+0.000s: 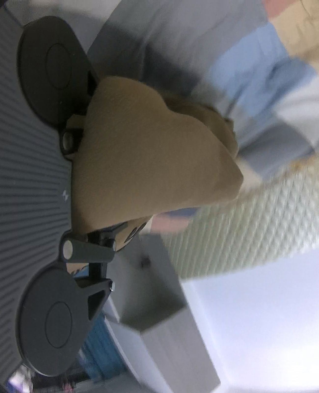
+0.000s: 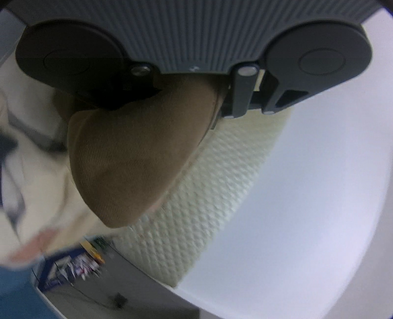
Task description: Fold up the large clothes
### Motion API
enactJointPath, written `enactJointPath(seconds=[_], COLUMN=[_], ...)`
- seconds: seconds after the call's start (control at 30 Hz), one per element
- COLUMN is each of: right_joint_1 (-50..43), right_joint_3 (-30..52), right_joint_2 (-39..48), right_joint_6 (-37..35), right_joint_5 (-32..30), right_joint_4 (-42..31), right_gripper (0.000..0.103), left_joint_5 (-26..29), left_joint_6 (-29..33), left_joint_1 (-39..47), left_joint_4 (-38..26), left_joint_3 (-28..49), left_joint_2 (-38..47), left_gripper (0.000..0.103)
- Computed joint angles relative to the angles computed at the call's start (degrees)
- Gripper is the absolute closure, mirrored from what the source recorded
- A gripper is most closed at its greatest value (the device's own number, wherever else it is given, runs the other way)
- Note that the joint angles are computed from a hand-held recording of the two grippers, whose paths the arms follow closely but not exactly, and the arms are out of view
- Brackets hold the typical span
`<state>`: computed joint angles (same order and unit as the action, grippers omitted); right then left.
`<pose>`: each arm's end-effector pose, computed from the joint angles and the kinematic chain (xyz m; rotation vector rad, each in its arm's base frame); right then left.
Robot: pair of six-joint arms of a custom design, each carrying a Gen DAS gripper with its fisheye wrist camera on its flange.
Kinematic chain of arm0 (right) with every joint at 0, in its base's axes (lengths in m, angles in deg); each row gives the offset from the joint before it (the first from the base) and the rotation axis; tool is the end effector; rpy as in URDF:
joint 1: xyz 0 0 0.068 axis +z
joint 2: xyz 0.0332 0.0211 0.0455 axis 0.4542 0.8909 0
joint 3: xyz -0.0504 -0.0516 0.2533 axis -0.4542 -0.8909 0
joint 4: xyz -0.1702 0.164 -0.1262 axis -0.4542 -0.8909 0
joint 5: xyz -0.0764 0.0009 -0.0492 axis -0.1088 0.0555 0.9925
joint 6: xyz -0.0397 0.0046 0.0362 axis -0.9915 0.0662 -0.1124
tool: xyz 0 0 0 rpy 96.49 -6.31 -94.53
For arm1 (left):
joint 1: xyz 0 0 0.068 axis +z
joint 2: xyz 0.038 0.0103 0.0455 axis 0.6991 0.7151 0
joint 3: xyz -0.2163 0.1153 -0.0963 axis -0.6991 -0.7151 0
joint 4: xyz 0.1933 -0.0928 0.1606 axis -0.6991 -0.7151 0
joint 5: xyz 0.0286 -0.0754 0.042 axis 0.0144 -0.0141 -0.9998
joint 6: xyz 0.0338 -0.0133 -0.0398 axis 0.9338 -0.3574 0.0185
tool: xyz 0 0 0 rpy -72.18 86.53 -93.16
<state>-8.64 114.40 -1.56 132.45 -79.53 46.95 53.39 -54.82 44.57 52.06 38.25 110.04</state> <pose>0.2580 -0.1486 0.2016 0.5051 1.6935 0.9845 0.3256 -0.0165 0.1915 -0.6277 1.9269 -1.1551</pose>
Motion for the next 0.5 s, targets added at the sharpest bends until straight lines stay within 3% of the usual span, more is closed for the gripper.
enactJointPath(seconds=[0.13, 0.33, 0.43, 0.5], right_joint_1=[3.89, 2.89, 3.38, 3.59], right_joint_3=[-2.79, -5.07, -3.89, -4.21], right_joint_2=[12.26, 33.06, 37.0, 38.0], right_joint_6=[-2.99, 5.53, 7.47, 8.02], right_joint_5=[4.55, 2.07, 2.3, 2.56], right_joint_4=[9.9, 40.43, 45.13, 47.18], right_gripper=[0.073, 0.07, 0.068, 0.068], left_joint_5=[2.39, 4.5, 5.4, 5.01], left_joint_6=[5.7, 9.28, 8.53, 8.52], left_joint_1=[3.09, 3.94, 4.13, 3.7], left_joint_4=[8.66, 20.72, 24.79, 24.58], left_joint_3=[2.5, 3.95, 5.45, 1.97], left_joint_2=[12.61, 23.72, 28.02, 24.28], left_gripper=[0.055, 0.052, 0.052, 0.052])
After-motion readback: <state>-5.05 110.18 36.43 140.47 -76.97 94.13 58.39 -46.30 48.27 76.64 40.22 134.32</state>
